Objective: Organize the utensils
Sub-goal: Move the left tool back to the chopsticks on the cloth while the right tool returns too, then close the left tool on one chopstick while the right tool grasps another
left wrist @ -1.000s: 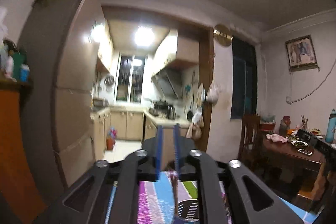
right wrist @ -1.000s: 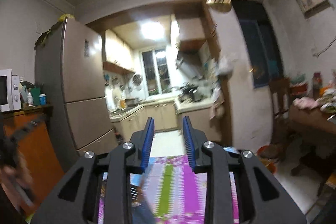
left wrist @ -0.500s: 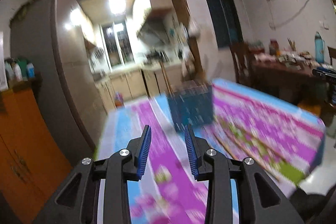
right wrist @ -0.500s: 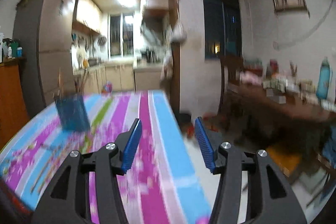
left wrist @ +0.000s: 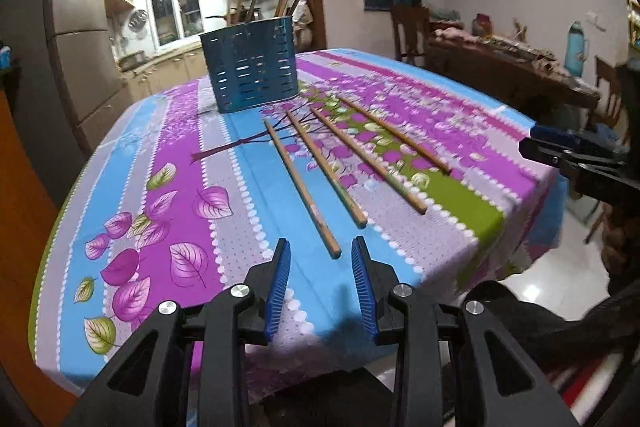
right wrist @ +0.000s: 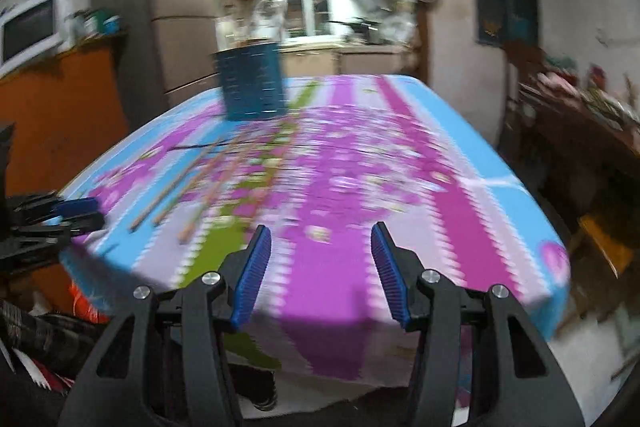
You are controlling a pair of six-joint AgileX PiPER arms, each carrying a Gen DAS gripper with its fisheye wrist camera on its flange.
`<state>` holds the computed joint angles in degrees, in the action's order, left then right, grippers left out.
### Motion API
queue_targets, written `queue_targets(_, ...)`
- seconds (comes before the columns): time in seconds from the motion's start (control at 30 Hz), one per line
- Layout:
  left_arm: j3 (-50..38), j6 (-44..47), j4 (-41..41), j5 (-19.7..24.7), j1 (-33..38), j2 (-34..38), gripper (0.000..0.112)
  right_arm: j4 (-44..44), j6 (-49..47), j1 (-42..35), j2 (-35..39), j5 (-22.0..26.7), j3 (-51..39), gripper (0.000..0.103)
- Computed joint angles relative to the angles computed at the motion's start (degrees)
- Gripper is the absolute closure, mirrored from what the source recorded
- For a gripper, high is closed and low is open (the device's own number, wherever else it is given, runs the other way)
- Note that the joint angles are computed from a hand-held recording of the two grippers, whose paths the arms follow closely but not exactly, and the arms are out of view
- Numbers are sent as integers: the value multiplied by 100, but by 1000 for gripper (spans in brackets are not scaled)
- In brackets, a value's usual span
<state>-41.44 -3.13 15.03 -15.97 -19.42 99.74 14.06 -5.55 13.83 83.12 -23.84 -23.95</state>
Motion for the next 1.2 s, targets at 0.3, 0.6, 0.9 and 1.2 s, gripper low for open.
queue_targets(0.3,-126,2047,-2419,-467,-481,385,78,1339,-1583,1335,952,38,-1034,74)
queue_targets(0.6,-208,1730,-2442,-800,-442,718,79,2496,-2454,1680,1521,18,-1439,86)
queue_targets(0.9,-53,1118,-1714,-1147,-356,774,92,2532,-2150,1698,1646,-49,-1457,90)
queue_targets(1.2,-83,736,-1419,-1313,-259,884,101,1905,-1404,1567,1616,84,-1443,97)
